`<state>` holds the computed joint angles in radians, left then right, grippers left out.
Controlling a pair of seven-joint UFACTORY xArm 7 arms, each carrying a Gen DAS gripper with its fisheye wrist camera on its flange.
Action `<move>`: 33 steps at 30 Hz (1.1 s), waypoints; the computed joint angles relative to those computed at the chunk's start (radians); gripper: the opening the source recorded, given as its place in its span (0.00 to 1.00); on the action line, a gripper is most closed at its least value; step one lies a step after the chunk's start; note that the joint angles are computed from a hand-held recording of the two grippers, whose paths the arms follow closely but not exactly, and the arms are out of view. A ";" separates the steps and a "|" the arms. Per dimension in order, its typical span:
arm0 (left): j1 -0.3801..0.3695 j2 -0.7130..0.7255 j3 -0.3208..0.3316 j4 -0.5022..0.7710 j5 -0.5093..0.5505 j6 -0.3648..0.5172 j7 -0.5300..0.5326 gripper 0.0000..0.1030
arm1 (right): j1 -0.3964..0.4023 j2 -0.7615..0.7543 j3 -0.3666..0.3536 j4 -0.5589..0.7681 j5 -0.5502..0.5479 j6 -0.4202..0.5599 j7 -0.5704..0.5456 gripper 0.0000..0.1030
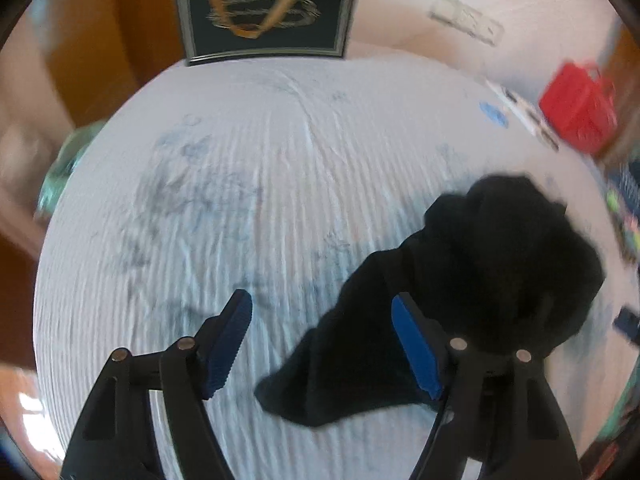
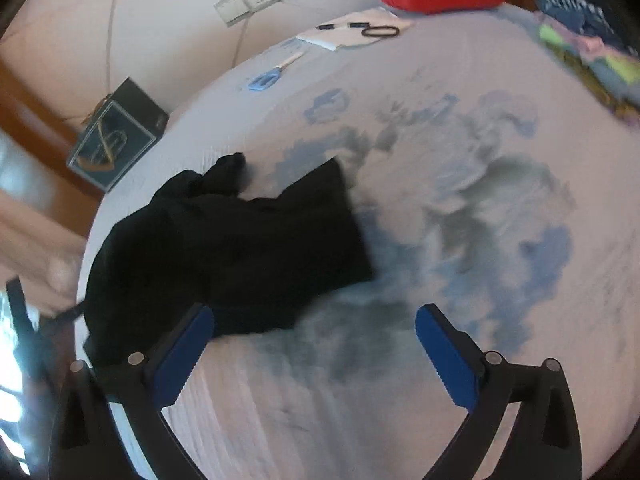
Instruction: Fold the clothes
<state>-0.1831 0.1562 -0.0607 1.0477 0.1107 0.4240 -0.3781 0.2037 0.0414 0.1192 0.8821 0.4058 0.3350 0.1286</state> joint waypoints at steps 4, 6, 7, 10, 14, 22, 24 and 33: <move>0.010 0.065 -0.019 0.031 -0.039 -0.003 0.103 0.70 | 0.047 0.068 -0.015 0.029 -0.238 -0.048 0.318 1.00; 0.017 0.075 -0.027 0.041 -0.072 0.015 0.144 0.70 | 0.078 0.104 -0.038 0.054 -0.358 -0.066 0.454 1.00; 0.028 0.081 -0.039 0.053 -0.108 0.035 0.185 0.64 | 0.094 0.129 -0.051 0.079 -0.415 -0.060 0.517 1.00; 0.073 0.083 -0.095 0.082 -0.243 0.090 0.348 0.20 | 0.084 0.204 -0.025 0.156 -0.415 -0.031 0.516 0.99; 0.011 0.020 -0.072 0.059 -0.223 0.082 0.354 0.11 | 0.158 0.233 -0.079 0.230 -0.607 0.068 0.569 0.23; -0.040 -0.241 -0.059 -0.001 -0.620 0.147 0.707 0.11 | 0.119 -0.077 -0.133 0.078 -1.020 0.206 0.756 0.17; -0.056 -0.240 -0.045 0.007 -0.654 0.187 0.724 0.13 | 0.062 -0.163 -0.138 0.036 -1.072 0.273 0.755 0.17; -0.128 -0.011 -0.100 0.204 -0.424 0.207 0.363 0.45 | -0.115 -0.227 -0.236 -0.081 -0.800 0.327 0.310 0.40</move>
